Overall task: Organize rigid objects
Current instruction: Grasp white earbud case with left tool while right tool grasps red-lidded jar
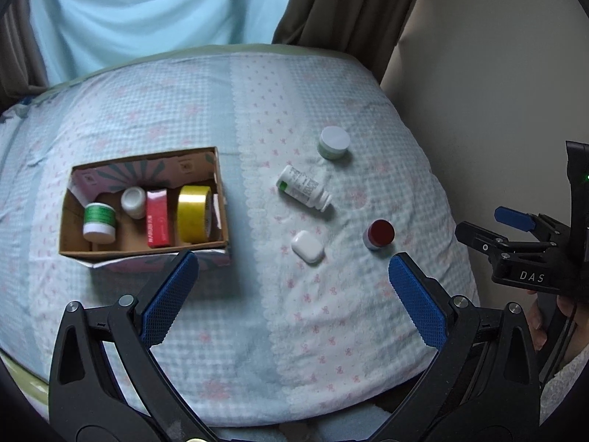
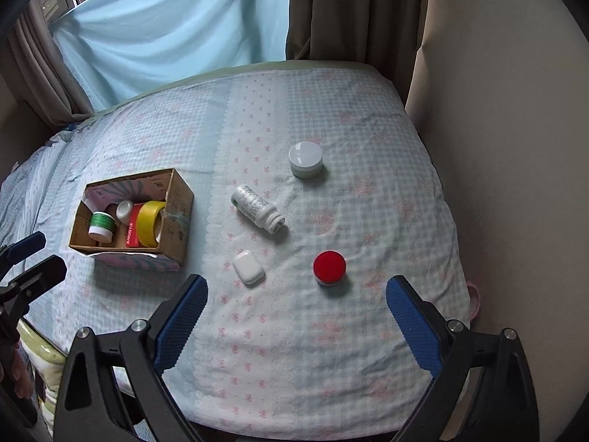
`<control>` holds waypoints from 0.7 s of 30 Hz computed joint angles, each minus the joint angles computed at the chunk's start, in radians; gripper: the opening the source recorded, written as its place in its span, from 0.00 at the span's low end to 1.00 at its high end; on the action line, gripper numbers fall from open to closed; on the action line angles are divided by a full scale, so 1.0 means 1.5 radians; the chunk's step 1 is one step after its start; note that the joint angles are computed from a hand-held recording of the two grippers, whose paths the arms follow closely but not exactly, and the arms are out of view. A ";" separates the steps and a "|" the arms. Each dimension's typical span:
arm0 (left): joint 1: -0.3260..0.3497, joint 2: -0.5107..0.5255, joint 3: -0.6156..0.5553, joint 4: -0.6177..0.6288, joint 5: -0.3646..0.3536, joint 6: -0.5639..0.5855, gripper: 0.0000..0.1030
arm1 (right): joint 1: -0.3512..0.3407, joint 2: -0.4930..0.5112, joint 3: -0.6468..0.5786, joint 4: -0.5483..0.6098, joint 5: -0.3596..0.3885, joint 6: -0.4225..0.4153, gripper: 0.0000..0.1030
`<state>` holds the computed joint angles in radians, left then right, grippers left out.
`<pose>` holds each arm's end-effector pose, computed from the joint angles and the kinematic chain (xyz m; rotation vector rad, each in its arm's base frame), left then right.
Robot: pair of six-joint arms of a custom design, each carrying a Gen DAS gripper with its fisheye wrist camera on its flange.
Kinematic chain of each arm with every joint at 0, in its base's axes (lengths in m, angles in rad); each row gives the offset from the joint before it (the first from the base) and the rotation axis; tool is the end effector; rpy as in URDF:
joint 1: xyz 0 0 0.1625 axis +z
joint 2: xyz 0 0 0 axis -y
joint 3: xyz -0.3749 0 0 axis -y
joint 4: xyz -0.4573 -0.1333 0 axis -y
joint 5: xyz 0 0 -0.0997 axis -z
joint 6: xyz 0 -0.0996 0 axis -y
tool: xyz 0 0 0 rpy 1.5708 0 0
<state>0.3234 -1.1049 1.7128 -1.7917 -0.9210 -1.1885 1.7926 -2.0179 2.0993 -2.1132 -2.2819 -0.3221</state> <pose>-0.5132 -0.3762 0.1252 0.2380 2.4886 -0.6196 0.1583 -0.3913 0.4401 0.4367 -2.3334 0.5103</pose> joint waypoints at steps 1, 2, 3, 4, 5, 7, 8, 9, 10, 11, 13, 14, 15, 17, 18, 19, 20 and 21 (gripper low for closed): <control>0.005 0.010 0.002 -0.013 -0.004 0.005 1.00 | -0.015 -0.001 0.001 -0.004 0.008 -0.017 0.94; 0.009 0.020 0.004 -0.024 -0.006 0.010 1.00 | -0.031 -0.003 0.004 -0.013 0.017 -0.036 0.94; 0.014 0.031 0.006 -0.037 -0.007 0.016 1.00 | -0.046 -0.003 0.009 -0.027 0.025 -0.057 0.94; 0.019 0.041 0.012 -0.055 -0.009 0.027 1.00 | -0.060 -0.002 0.015 -0.043 0.031 -0.076 0.94; 0.026 0.052 0.019 -0.078 -0.012 0.041 1.00 | -0.075 -0.002 0.023 -0.059 0.037 -0.094 0.94; 0.043 0.073 0.038 -0.134 -0.023 0.079 1.00 | -0.108 -0.001 0.040 -0.093 0.057 -0.124 0.94; 0.051 0.086 0.047 -0.161 -0.027 0.099 1.00 | -0.125 0.000 0.050 -0.116 0.067 -0.141 0.94; 0.058 0.100 0.054 -0.185 -0.030 0.121 1.00 | -0.142 0.000 0.060 -0.138 0.075 -0.156 0.94; 0.067 0.113 0.062 -0.209 -0.032 0.145 1.00 | -0.158 0.001 0.071 -0.162 0.084 -0.173 0.94; 0.074 0.126 0.068 -0.230 -0.030 0.169 1.00 | -0.174 0.002 0.083 -0.187 0.093 -0.192 0.94; 0.089 0.151 0.080 -0.276 -0.026 0.218 1.00 | -0.205 0.010 0.101 -0.230 0.114 -0.224 0.94; 0.099 0.163 0.085 -0.300 -0.025 0.242 1.00 | -0.221 0.017 0.109 -0.251 0.125 -0.241 0.94; 0.108 0.176 0.088 -0.324 -0.025 0.264 1.00 | -0.235 0.025 0.116 -0.276 0.135 -0.257 0.94; 0.126 0.200 0.092 -0.374 -0.025 0.310 0.99 | -0.260 0.046 0.130 -0.329 0.150 -0.289 0.94; 0.134 0.213 0.091 -0.396 -0.025 0.332 0.98 | -0.271 0.057 0.137 -0.356 0.158 -0.302 0.94; 0.142 0.225 0.091 -0.416 -0.025 0.354 0.97 | -0.282 0.069 0.140 -0.378 0.164 -0.310 0.94; 0.149 0.236 0.089 -0.430 -0.025 0.373 0.96 | -0.292 0.081 0.142 -0.398 0.171 -0.317 0.94; 0.157 0.248 0.085 -0.442 -0.025 0.391 0.94 | -0.302 0.094 0.144 -0.419 0.179 -0.322 0.94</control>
